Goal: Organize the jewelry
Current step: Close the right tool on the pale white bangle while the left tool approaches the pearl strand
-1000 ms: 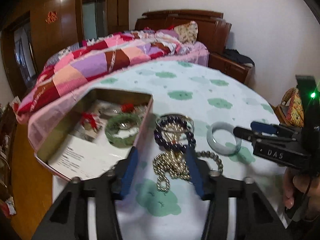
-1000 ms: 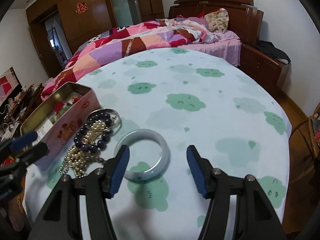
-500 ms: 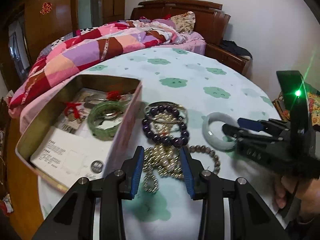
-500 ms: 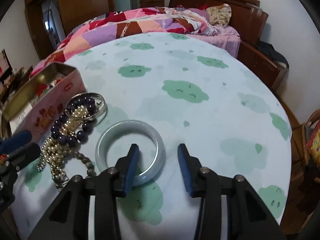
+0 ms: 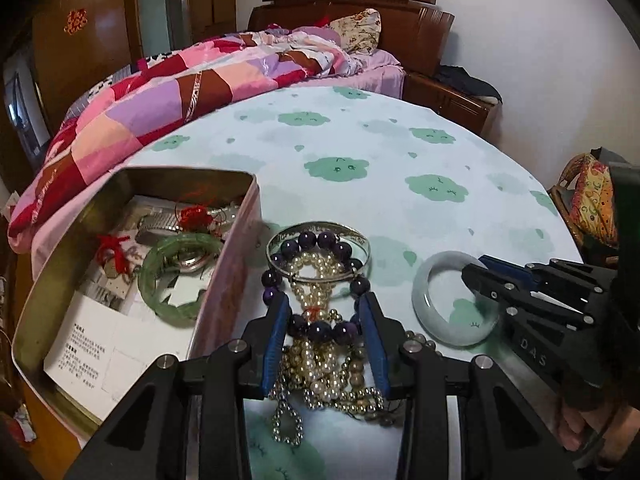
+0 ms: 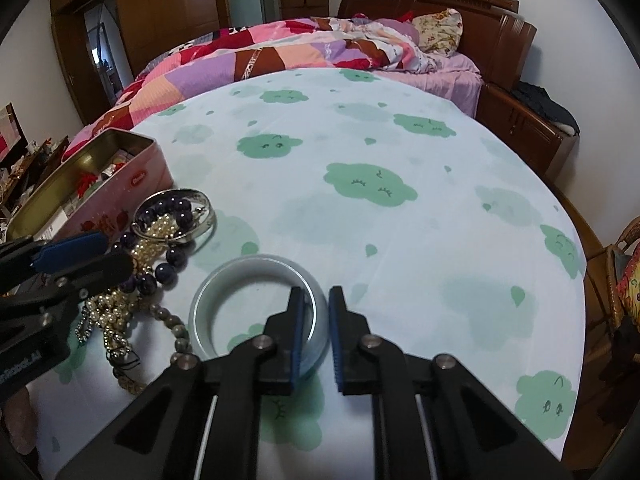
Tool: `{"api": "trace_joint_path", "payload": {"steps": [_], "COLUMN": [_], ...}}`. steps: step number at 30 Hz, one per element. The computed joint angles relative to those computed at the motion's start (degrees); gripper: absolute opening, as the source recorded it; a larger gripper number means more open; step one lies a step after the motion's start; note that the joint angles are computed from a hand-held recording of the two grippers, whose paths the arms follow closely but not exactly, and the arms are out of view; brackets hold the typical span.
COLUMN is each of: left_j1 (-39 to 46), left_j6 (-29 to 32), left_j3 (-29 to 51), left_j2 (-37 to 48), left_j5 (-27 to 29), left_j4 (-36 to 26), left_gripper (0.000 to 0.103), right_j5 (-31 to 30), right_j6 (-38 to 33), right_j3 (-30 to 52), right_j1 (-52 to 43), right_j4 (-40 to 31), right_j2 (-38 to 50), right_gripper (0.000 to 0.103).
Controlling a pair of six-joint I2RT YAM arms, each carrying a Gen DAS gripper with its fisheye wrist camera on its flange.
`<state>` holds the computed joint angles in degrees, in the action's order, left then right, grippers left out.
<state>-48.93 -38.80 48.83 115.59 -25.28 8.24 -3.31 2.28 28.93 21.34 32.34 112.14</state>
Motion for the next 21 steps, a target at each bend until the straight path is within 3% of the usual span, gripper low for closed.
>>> {"api": "trace_joint_path", "payload": {"steps": [1,2,4,9,16,21], "left_j1": [0.01,-0.12,0.04,-1.47,-5.88,-4.46], "left_j6": [0.55,1.04,1.67,0.3,-0.54,-1.43], "left_j3": [0.23,0.28,0.25,-3.27,-8.44,-9.34], "left_j2": [0.3,0.52,0.74,-1.5,-9.44,-8.42], "left_j5": [0.52,0.9,3.05,2.97,-5.21,-2.04], "left_j4": [0.29,0.72,1.15,4.5,3.56,6.03], "left_gripper": [0.036,0.018,0.0,0.0,0.0,0.0], "right_j5": [-0.08,0.02,-0.03,-0.78,-1.97,-2.61], "right_j6": [0.02,0.14,0.19,0.33,0.51,0.49], "right_j3": [0.0,0.05,0.06,-0.02,-0.12,-0.09], "right_j1": [-0.01,0.13,0.14,-0.19,-0.78,-1.1], "right_j4": [0.0,-0.04,-0.04,0.12,0.3,0.29], "right_j2": [0.0,-0.01,0.01,0.01,-0.04,-0.03], "right_gripper": [0.015,0.015,0.015,0.015,0.015,0.015]}}
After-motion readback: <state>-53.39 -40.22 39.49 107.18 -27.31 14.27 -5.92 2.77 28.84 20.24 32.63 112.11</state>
